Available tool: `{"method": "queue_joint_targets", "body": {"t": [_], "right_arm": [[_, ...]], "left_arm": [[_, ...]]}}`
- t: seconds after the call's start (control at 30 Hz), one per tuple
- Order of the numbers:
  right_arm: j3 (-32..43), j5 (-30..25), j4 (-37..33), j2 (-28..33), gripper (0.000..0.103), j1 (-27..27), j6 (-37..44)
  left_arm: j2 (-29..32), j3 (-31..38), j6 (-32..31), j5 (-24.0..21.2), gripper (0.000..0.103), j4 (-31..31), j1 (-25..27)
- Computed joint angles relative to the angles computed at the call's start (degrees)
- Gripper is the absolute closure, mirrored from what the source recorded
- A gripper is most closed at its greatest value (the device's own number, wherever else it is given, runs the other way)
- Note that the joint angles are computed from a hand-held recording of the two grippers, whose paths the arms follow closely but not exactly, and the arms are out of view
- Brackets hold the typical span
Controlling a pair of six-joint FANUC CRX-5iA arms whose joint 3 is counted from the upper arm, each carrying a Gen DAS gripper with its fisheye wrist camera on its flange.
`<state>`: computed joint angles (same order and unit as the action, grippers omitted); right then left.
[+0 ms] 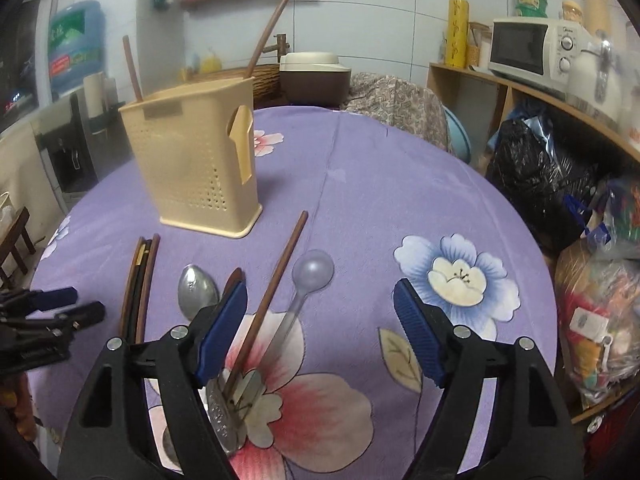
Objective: Organize utensils
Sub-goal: 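Move both tools back down to the remaining chopsticks on the cloth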
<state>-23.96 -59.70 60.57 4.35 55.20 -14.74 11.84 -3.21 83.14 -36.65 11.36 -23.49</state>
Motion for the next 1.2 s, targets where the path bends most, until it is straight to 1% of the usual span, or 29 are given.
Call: {"method": "queue_joint_targets", "body": {"t": [0.23, 0.33, 0.37, 0.4, 0.47, 0.5, 0.53, 0.57, 0.6, 0.67, 0.77, 0.83, 0.93, 1.0, 1.07, 1.17, 1.2], "right_arm": [[0.46, 0.87, 0.35, 0.38, 0.025, 0.47, -0.17], [0.67, 0.67, 0.77, 0.49, 0.024, 0.61, -0.27], [0.72, 0.52, 0.72, 0.49, 0.024, 0.65, -0.21], [0.69, 0.50, 0.62, 0.48, 0.024, 0.66, -0.23], [0.39, 0.33, 0.41, 0.17, 0.024, 0.73, -0.53], [0.10, 0.30, 0.45, -0.07, 0.024, 0.73, -0.85], [-0.10, 0.59, 0.43, -0.34, 0.024, 0.66, -1.10], [-0.22, 1.03, 0.44, -0.51, 0.024, 0.51, -1.19], [-0.22, 1.60, 0.36, -0.63, 0.024, 0.26, -1.29], [0.25, 2.59, -0.19, -0.46, 0.024, -0.29, -0.59], [0.60, 3.90, -0.17, -0.30, 0.024, -0.69, 0.28], [0.86, 3.69, -0.25, -0.04, 0.024, -0.71, 0.67], [1.05, 3.72, -0.88, 0.16, 0.024, -0.81, 1.16], [1.16, 3.79, -1.17, 0.30, 0.024, -0.79, 1.29], [1.17, 3.94, -1.22, 0.37, 0.024, -0.76, 1.34], [1.21, 3.97, -1.45, 0.44, 0.024, -0.65, 1.53], [1.14, 3.95, -1.44, 0.40, 0.024, -0.60, 1.47]], "left_arm": [[1.31, 1.86, 3.00, -1.33, 0.040, -4.59, -1.98], [1.07, 1.39, 3.20, -0.62, 0.040, -5.73, -1.69], [0.76, 0.74, 2.21, -0.27, 0.039, -4.93, -1.25], [0.35, 0.48, 2.62, -0.63, 0.039, -5.48, -0.65], [0.08, 1.78, 6.80, -3.19, 0.041, -10.38, -0.28], [-0.50, 1.15, 6.90, -3.33, 0.041, -10.08, 0.59], [-0.96, 0.32, 6.35, -3.24, 0.041, -8.53, 1.49], [-1.60, -0.99, 5.23, -2.62, 0.041, -5.71, 2.76], [-1.77, -1.27, 5.30, -2.23, 0.041, -5.10, 3.11], [-1.29, -0.02, 7.20, -2.34, 0.041, -6.30, 3.14], [-0.66, 0.23, 5.79, -1.32, 0.041, -3.61, 3.11], [0.16, 1.31, 6.48, -1.02, 0.041, -4.32, 2.42], [1.98, 2.26, 4.38, -1.03, 0.042, -0.64, 2.13], [3.61, 3.94, 4.42, -1.85, 0.047, 0.16, 1.71], [5.17, 6.30, 6.15, -2.83, 0.052, -1.38, 1.01], [7.20, 10.07, 9.89, -5.01, 0.057, -6.09, -0.25], [7.53, 11.10, 11.86, -5.14, 0.057, -8.68, -0.96]]}}
